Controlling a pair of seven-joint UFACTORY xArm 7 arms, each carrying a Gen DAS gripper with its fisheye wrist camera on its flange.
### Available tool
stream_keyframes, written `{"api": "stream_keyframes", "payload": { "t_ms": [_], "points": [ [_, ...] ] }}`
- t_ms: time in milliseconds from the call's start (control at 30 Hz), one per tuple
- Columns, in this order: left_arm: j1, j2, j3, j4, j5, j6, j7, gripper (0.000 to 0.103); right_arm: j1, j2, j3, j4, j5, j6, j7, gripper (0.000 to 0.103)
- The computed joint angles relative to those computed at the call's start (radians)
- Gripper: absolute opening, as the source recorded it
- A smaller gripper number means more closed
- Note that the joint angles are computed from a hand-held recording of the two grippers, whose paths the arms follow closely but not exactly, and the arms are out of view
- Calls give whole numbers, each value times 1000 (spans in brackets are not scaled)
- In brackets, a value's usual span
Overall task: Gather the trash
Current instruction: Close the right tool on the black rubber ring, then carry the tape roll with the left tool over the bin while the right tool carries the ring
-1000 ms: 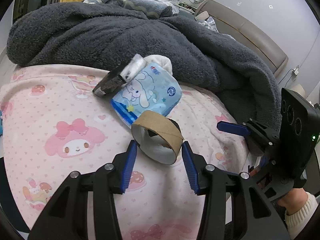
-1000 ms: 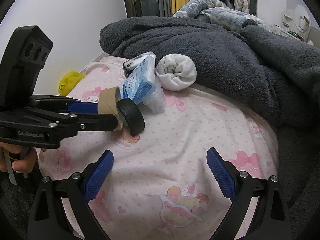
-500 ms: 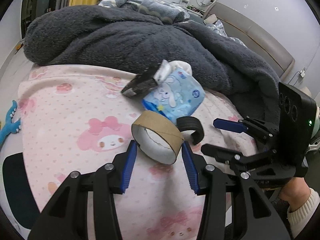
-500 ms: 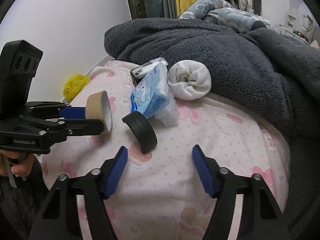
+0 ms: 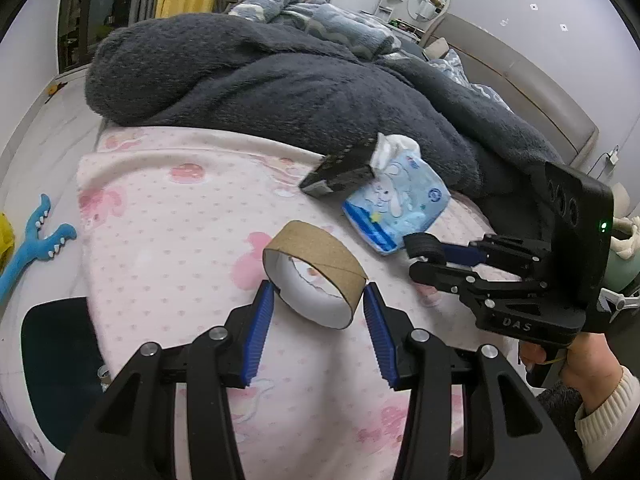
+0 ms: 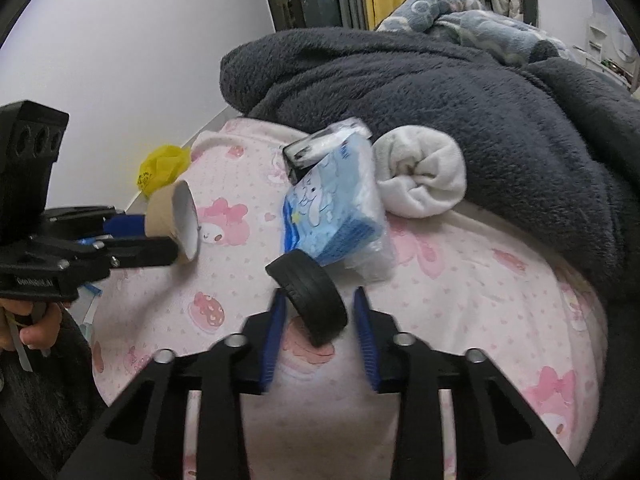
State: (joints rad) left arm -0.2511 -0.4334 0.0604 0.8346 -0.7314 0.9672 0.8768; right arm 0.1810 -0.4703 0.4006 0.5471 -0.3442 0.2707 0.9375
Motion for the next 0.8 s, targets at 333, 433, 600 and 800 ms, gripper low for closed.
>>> {"api": "stream_keyframes", "payload": {
  "t_ms": [333,433,600,800],
  "points": [
    [42,6,32,16,10,7,26,49,-16,-20,49,65,-58,93,60,12],
    [56,7,40,20,15,8,32,49,-22,-5,61,99,-82,112,82,12],
    [85,16,55,28,31,7,42,49,-32,59,77,180,-146,126,114,12],
    [123,33,68,37,52,-4,46,49,-10,130,75,266,-225,149,170,12]
  ]
}}
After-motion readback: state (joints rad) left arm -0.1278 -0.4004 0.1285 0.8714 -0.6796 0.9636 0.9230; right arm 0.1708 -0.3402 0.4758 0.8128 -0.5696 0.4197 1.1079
